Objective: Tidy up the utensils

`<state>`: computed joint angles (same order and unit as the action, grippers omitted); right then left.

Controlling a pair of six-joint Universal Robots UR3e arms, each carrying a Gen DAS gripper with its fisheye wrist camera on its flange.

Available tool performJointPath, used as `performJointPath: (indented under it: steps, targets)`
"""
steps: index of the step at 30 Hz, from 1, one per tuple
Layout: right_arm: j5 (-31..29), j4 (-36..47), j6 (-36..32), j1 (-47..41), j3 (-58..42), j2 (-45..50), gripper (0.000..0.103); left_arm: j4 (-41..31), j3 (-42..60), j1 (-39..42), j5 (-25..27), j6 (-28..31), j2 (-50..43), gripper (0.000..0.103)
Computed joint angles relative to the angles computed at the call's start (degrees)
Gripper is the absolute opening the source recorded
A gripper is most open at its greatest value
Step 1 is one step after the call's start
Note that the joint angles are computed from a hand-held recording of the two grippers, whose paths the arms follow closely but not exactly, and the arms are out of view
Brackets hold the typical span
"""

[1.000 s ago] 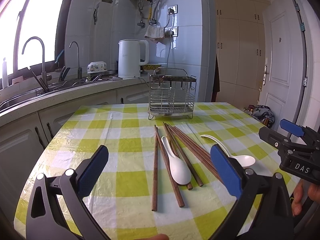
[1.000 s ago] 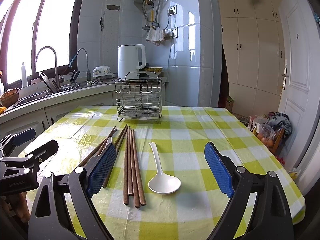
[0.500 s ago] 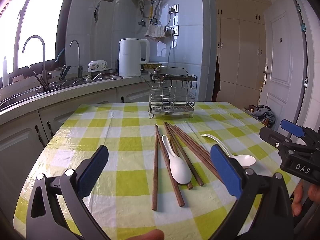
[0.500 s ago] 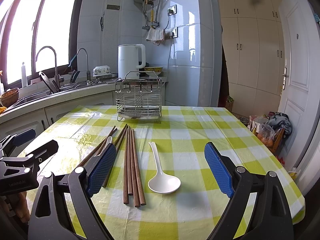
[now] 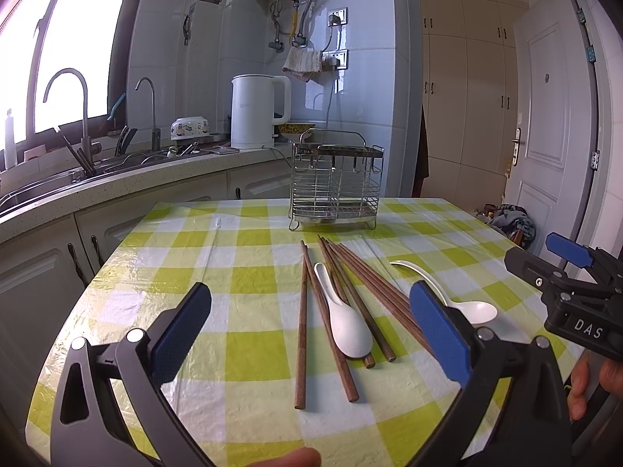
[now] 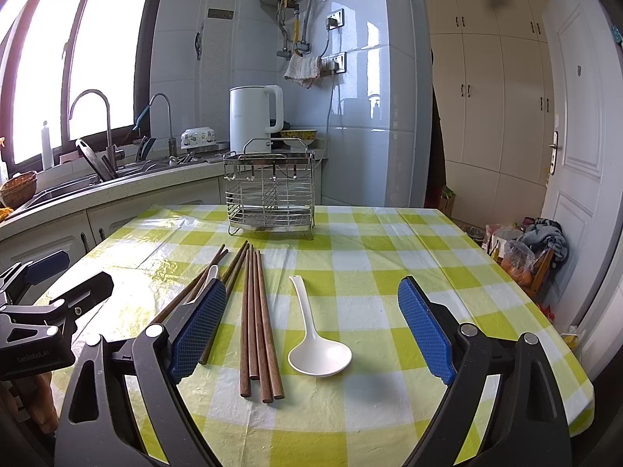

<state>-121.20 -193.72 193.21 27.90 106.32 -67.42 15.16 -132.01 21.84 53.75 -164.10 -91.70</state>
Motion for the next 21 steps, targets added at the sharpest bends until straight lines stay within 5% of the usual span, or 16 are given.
performJointPath:
  steps: [14,21]
  targets:
    - [0.26,0.17,-0.01,-0.22,0.75,-0.72,0.084,-0.81,0.08,-0.20,0.24,0.16,0.22,0.099]
    - [3.65,10.92,2.19,-3.31,-1.07,-2.20,0.084,-11.13,4.78,-1.97,2.34,2.28,0.20,0.099]
